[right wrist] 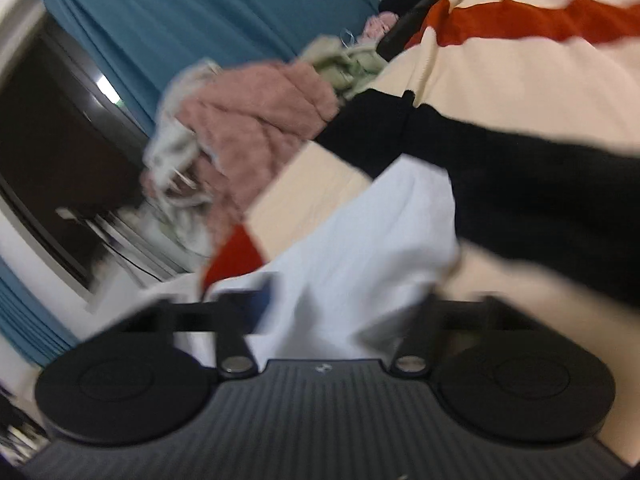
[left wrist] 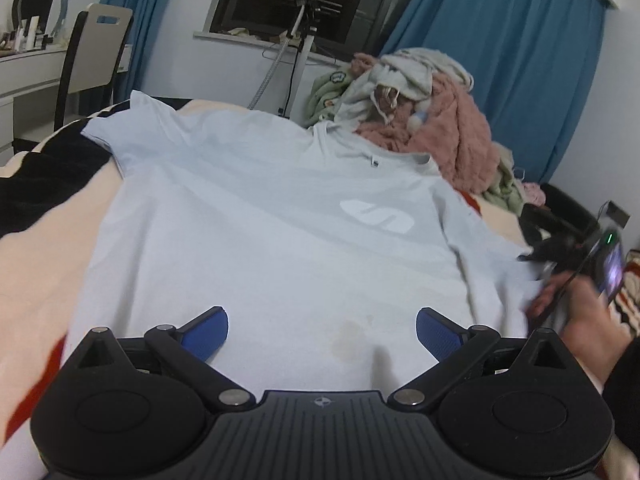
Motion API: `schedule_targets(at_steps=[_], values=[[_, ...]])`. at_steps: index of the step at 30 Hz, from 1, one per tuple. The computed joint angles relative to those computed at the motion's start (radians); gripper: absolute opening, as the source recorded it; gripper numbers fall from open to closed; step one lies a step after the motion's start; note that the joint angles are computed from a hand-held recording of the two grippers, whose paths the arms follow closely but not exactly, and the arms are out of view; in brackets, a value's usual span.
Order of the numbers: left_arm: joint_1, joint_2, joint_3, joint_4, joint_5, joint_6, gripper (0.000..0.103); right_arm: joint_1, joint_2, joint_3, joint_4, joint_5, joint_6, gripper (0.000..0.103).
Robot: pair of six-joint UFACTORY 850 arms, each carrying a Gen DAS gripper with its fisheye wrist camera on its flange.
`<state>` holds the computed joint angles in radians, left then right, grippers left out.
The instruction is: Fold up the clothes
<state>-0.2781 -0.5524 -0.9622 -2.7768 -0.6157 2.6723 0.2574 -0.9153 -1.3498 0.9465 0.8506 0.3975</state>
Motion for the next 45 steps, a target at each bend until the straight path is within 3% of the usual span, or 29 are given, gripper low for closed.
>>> schedule_targets(at_steps=[1,4,7,10,13,14,15,17,19,25,32,33,36,39,42,45], values=[[-0.005,-0.01,-0.008,-0.017,-0.003,0.021,0.101,-0.021,0.011,-0.002,-0.012,-0.018,-0.064,0.008],[-0.015,-0.038,-0.031,-0.041,-0.02,0.06,0.101,-0.054,0.044,0.026,-0.028,0.049,-0.254,0.007],[-0.022,-0.066,-0.056,-0.029,-0.022,0.07,0.102,-0.1,0.065,0.029,0.031,0.058,-0.434,0.007],[-0.028,-0.089,-0.077,-0.032,-0.015,0.094,0.102,-0.139,0.054,0.005,0.067,-0.001,-0.557,0.008],[-0.036,-0.105,-0.095,-0.035,-0.005,0.117,0.102,-0.152,0.027,-0.035,0.119,-0.077,-0.618,0.018],[-0.037,-0.108,-0.098,-0.035,-0.001,0.121,0.102,-0.149,0.024,-0.04,0.144,-0.084,-0.625,0.035],[-0.037,-0.109,-0.1,-0.033,-0.001,0.122,0.102,-0.146,0.021,-0.043,0.169,-0.088,-0.628,0.065],[-0.034,-0.111,-0.103,-0.023,-0.002,0.114,0.102,-0.126,0.036,-0.017,0.18,-0.064,-0.62,0.096],[-0.031,-0.112,-0.107,-0.008,0.002,0.098,0.102,-0.1,0.06,0.015,0.2,-0.035,-0.634,0.094],[-0.018,-0.08,-0.076,0.049,-0.022,0.056,0.102,0.057,0.213,0.193,0.299,0.154,-0.703,0.094],[0.007,0.016,0.026,0.193,-0.09,-0.022,0.1,0.325,0.435,0.38,0.447,0.21,-0.702,0.094],[0.011,0.032,0.041,0.234,-0.097,-0.045,0.098,0.361,0.469,0.396,0.462,0.188,-0.714,0.094],[0.027,0.069,0.074,0.419,-0.124,-0.162,0.093,0.485,0.517,0.436,0.464,0.245,-0.719,0.094],[0.046,0.099,0.107,0.616,-0.182,-0.285,0.089,0.587,0.54,0.491,0.454,0.286,-0.58,0.094],[0.055,0.1,0.112,0.843,-0.226,-0.461,0.082,0.653,0.541,0.525,0.47,0.312,-0.466,0.094],[0.026,0.093,0.117,0.924,-0.175,-0.526,0.071,0.681,0.552,0.548,0.496,0.343,-0.427,0.094]])
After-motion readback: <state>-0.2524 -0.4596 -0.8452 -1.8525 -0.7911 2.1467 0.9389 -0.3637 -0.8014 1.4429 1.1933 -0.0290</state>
